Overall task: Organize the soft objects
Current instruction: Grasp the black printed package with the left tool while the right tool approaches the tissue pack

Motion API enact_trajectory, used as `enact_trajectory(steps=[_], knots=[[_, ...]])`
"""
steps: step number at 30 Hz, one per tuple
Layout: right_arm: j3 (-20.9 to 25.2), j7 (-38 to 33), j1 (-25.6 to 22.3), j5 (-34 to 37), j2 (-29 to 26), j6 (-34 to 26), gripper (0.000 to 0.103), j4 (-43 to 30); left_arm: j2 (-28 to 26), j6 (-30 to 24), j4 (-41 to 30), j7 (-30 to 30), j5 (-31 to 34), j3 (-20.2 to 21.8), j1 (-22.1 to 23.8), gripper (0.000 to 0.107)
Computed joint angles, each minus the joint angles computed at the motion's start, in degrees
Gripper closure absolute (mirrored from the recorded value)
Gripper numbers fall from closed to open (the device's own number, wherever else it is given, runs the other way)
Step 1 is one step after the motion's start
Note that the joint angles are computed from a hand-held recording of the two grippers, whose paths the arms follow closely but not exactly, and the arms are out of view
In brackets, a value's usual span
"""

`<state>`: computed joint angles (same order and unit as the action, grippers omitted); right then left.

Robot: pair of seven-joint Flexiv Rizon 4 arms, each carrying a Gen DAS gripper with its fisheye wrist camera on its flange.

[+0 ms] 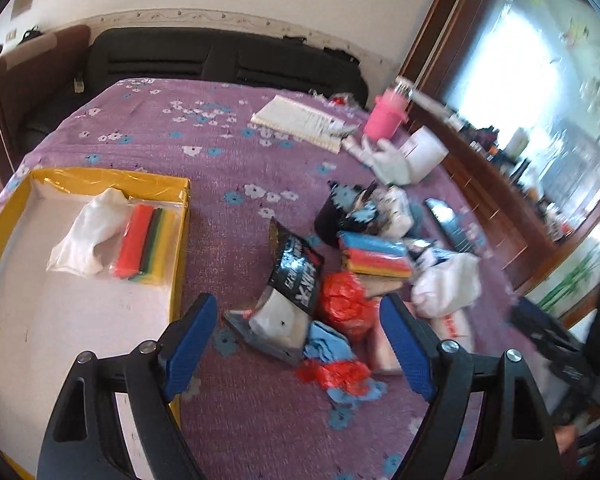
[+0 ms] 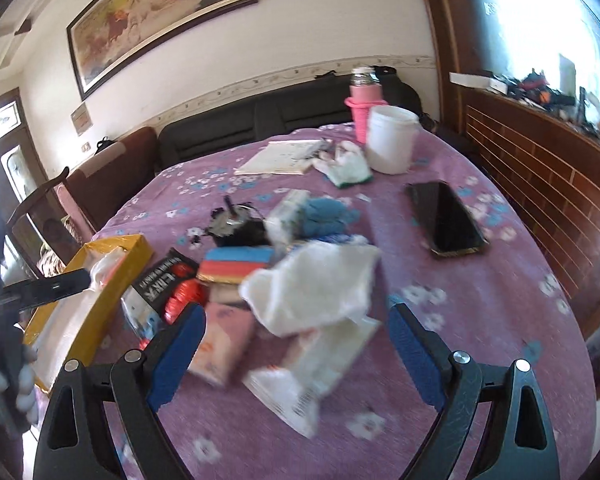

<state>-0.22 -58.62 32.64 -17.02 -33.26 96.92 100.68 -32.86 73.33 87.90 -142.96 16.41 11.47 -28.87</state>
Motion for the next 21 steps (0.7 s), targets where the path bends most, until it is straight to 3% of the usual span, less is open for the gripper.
enact_trajectory(steps=[3,8,13,16,19,21], knots=[[1.0,0.1,-2.0,1.0,0.6,0.9,0.008,1.6,-2.2,-3.4,-2.8,2.7,-2.3,-2.1,2.2,0.024],[4.4,-0.3,-6.3,1.7,0.4,0.3,0.008,1.4,-5.4,-3.3,-4.3,8.7,-9.3,-7.6,7.2,0.026],[13.5,-2.5,-13.5,1.8,-2.7,-4.9,0.008,-3.6,-8.1,-4.7,-6.8,13.1,-13.3,-8.6,7.8,0.031],[15.4,-3.9,-14.3,2.5,-4.2,-8.0,0.008,-6.6,-10.1,-8.5,-9.2,15.8,-15.1,-9.1,8.1,0.031],[16.6,-5.7,-14.2,3.7,-5.2,-10.0,0.008,-8.9,-10.6,-7.3,-8.9,16.6,-15.9,-9.0,7.9,0.029],[15.9,-6.2,-13.0,4.1,-5.3,-10.8,0.008,-9.6,-10.1,-5.9,-7.7,16.2,-16.4,-8.7,7.8,0.041]])
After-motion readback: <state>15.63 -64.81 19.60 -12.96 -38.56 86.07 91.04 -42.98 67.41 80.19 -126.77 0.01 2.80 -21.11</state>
